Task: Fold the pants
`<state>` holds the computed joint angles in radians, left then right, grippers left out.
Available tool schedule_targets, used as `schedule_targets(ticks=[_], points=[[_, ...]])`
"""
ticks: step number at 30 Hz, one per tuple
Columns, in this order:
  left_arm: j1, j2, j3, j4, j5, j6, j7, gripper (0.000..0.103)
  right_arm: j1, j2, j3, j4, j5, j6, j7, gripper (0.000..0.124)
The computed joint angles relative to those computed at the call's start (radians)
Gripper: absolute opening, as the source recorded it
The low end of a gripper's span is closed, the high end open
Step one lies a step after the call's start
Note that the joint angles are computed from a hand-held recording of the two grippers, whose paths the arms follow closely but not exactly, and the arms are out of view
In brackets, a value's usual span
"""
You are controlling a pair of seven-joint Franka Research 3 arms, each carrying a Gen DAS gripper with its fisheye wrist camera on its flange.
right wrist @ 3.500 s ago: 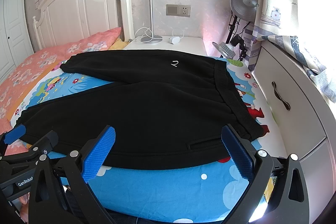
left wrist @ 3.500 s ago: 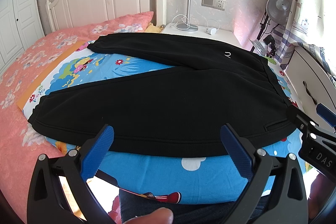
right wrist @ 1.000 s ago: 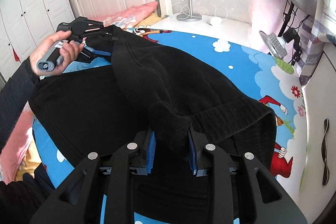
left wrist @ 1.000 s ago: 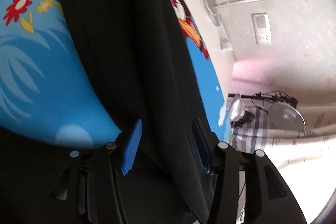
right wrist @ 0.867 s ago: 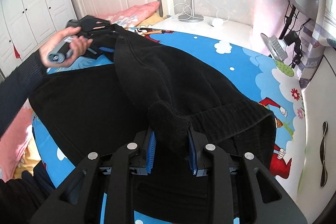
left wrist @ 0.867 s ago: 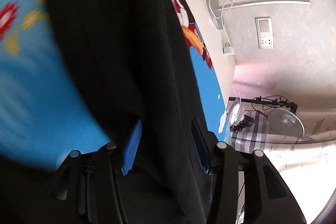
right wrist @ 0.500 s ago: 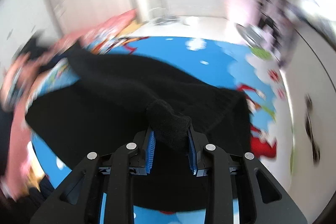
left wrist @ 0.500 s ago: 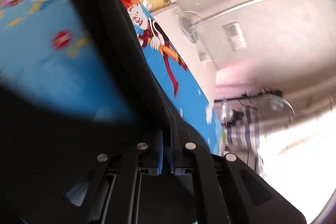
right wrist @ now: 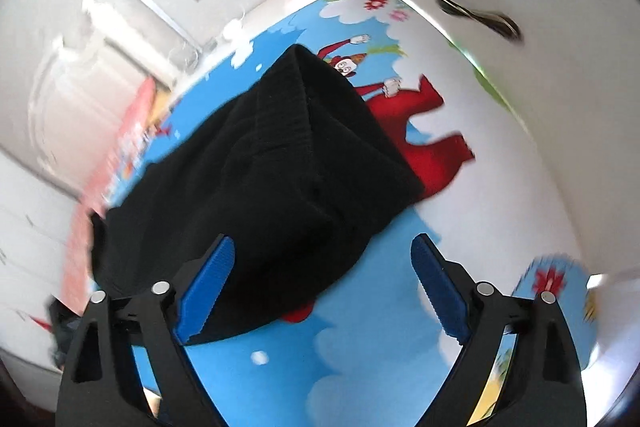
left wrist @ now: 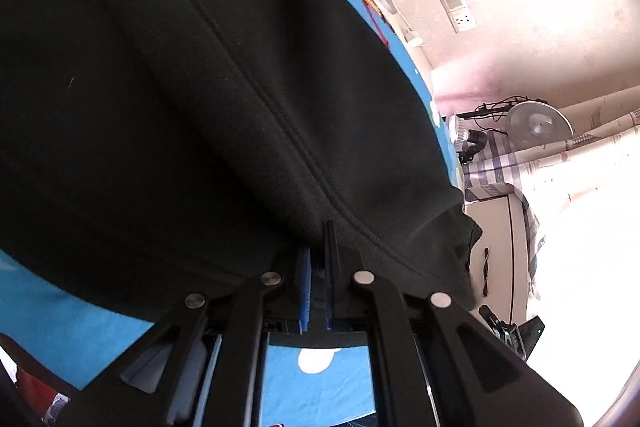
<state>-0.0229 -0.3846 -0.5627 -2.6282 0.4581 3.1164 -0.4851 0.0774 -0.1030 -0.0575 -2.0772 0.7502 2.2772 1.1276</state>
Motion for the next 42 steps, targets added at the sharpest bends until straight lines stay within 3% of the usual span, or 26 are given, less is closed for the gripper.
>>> schedule_targets(ticks=[1, 8, 12, 19, 20, 22, 24, 28, 33, 36, 40, 42], points=[[0.002, 0.001, -0.004, 0.002, 0.001, 0.001, -0.003, 0.005, -0.002, 0.000, -0.008, 0.002, 0.034, -0.021, -0.010, 0.078], [0.028, -0.015, -0.041, -0.020, -0.004, 0.030, -0.032, 0.006, 0.007, 0.039, 0.007, 0.051, 0.064, -0.069, 0.044, 0.078], [-0.004, -0.032, -0.008, -0.046, -0.025, 0.038, -0.003, 0.006, 0.007, 0.066, 0.017, 0.062, 0.029, -0.058, 0.096, 0.074], [0.001, -0.038, -0.015, -0.031, -0.037, 0.022, 0.033, 0.006, 0.025, 0.042, 0.038, 0.043, -0.050, 0.051, 0.090, 0.037], [0.001, -0.048, -0.017, -0.023, -0.033, 0.007, 0.040, 0.006, 0.029, 0.028, 0.037, 0.038, -0.047, 0.067, 0.067, 0.026], [-0.032, -0.077, 0.004, 0.004, -0.019, -0.071, 0.078, 0.006, 0.037, 0.008, 0.036, 0.037, -0.046, 0.089, 0.046, 0.020], [-0.069, -0.097, 0.022, 0.031, -0.012, -0.150, 0.095, 0.006, 0.045, -0.011, 0.032, 0.034, -0.030, 0.103, 0.015, 0.018], [-0.144, -0.097, 0.046, 0.055, -0.011, -0.215, 0.087, 0.006, 0.053, -0.038, 0.022, 0.024, -0.017, 0.134, -0.015, 0.016], [-0.169, -0.042, 0.042, 0.068, 0.016, -0.198, 0.037, 0.005, 0.043, -0.014, 0.014, 0.025, -0.036, 0.149, 0.014, 0.014], [-0.159, -0.037, 0.030, 0.080, 0.055, -0.206, 0.000, 0.005, 0.042, -0.013, 0.024, 0.009, -0.072, 0.209, 0.020, 0.014], [-0.192, 0.005, 0.059, 0.052, 0.050, -0.167, -0.033, 0.006, 0.037, 0.048, 0.048, -0.007, -0.254, 0.271, 0.152, 0.014], [-0.202, 0.018, 0.064, 0.016, 0.040, -0.112, -0.060, 0.010, 0.044, 0.042, 0.058, -0.048, -0.327, 0.338, 0.171, 0.014]])
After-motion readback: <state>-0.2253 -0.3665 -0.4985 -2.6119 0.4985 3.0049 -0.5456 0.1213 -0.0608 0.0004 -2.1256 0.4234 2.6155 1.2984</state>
